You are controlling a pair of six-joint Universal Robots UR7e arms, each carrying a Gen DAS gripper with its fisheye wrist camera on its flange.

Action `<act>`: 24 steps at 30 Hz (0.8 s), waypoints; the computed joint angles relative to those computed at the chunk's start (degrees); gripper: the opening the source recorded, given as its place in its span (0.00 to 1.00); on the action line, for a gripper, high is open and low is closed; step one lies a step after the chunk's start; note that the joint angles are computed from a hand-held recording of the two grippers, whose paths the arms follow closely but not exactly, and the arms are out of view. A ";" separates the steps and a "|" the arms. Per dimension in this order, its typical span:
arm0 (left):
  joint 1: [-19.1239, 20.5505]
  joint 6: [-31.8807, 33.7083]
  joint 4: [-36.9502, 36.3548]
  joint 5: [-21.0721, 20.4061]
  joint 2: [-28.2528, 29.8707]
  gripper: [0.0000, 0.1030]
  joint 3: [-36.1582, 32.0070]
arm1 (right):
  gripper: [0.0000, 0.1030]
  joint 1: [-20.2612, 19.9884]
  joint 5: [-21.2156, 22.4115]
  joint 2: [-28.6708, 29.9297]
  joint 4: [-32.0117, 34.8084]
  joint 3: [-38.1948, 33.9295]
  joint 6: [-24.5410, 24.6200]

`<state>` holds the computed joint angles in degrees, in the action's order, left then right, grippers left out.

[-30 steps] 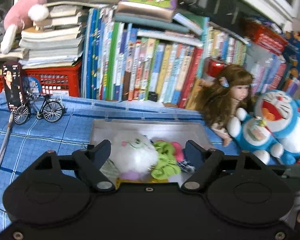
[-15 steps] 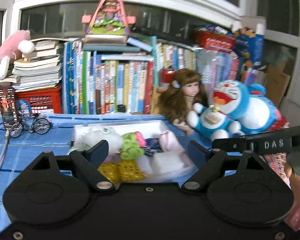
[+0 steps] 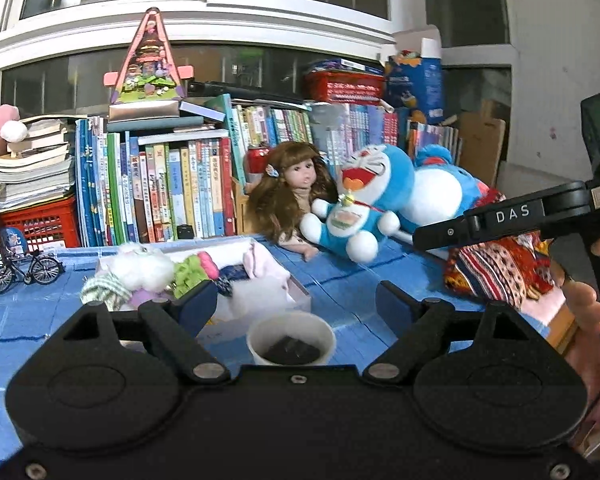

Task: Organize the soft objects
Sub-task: 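Withdraw both tools from the box and move the right tool toward the white tissue, then close the right tool on the white tissue lying on the table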

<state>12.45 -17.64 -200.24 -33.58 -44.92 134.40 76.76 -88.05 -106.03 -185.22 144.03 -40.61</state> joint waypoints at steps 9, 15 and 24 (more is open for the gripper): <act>-2.96 -2.28 -2.26 -0.41 5.42 0.73 2.87 | 0.74 -18.81 17.77 -2.09 -13.18 12.01 -12.13; -3.56 -5.52 -3.20 1.73 7.75 0.67 3.84 | 0.74 -25.17 22.85 4.42 -24.56 15.92 -15.07; -1.10 -10.20 0.44 1.64 6.72 0.47 4.96 | 0.72 -25.12 22.07 18.02 -41.87 17.28 -19.52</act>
<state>11.35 -27.84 -199.79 -31.94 -38.20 139.36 51.64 -65.99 -88.01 -227.09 161.31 -60.13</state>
